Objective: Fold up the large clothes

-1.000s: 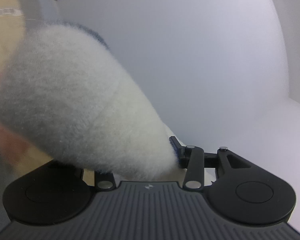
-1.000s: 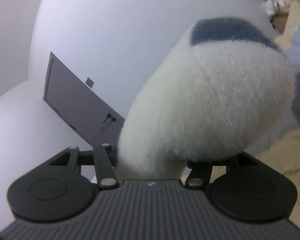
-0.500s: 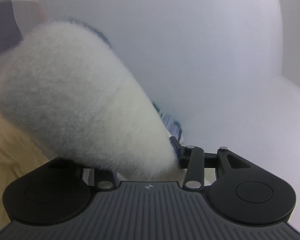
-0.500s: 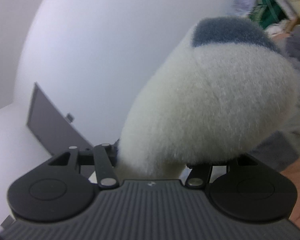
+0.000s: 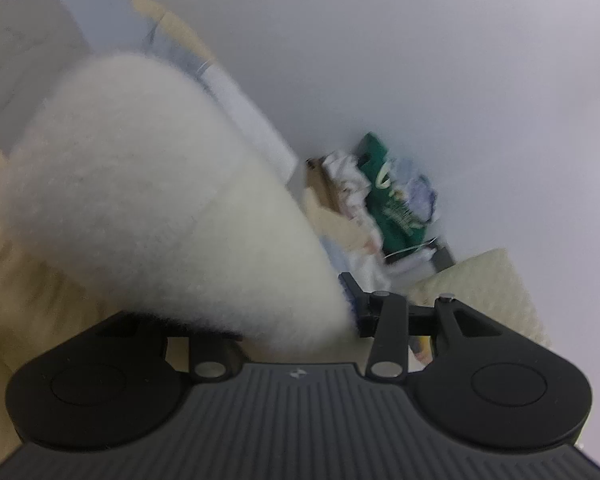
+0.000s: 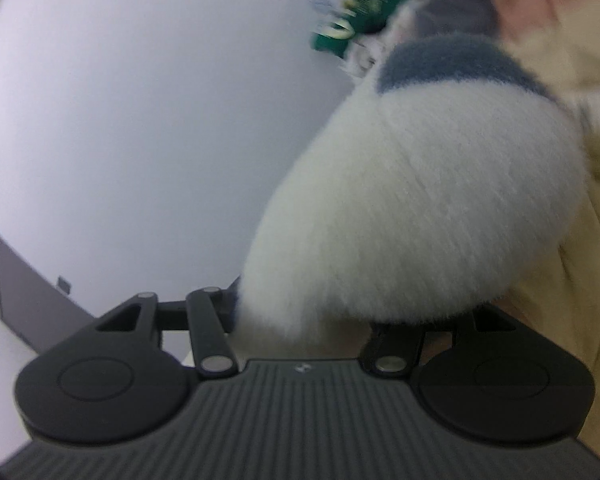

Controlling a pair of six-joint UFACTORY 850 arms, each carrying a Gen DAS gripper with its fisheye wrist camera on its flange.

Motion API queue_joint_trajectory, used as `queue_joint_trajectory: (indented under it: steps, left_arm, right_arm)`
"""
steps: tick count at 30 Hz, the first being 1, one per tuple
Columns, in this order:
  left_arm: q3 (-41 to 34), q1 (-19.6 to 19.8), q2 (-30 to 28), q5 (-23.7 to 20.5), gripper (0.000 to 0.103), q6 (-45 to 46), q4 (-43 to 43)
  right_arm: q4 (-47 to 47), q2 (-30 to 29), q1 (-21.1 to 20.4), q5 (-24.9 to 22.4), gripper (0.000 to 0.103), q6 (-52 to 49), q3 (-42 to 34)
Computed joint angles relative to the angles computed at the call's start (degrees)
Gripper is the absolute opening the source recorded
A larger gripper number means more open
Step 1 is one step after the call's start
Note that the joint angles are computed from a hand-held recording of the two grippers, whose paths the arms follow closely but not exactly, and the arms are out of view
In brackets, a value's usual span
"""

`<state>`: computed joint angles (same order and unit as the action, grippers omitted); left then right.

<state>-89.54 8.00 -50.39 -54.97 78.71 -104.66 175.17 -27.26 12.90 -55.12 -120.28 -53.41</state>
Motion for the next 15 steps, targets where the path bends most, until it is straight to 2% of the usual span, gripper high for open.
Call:
queue_joint_trajectory:
  steps: [2, 5, 9, 14, 15]
  left_arm:
    - [-2.0, -0.22, -2.13, -0.18, 0.048, 0.74, 1.57]
    - [-2.25, 1.07, -2.79, -3.21, 0.049, -1.41, 4.67]
    - [5.42, 1.86, 1.67, -5.45, 0.051, 1.4, 4.23]
    - [6.66, 1.9, 3.22, -5.67, 0.071, 0.1, 5.32]
    - [7.86, 1.99, 3.97, -5.57, 0.072, 0.46, 4.99]
  right_arm:
    - [1.35, -2.03, 0.65, -0.59, 0.059, 1.48, -0.18]
    - [2.51, -4.58, 1.02, -3.34, 0.059, 2.82, 0.32]
    - [3.77, -5.22, 1.6, -5.31, 0.061, 2.81, 1.07]
    - [2.76, -6.99, 0.55, -4.05, 0.064, 6.16, 0.0]
    - [2.41, -7.26, 0.37, -3.83, 0.064, 6.92, -0.22]
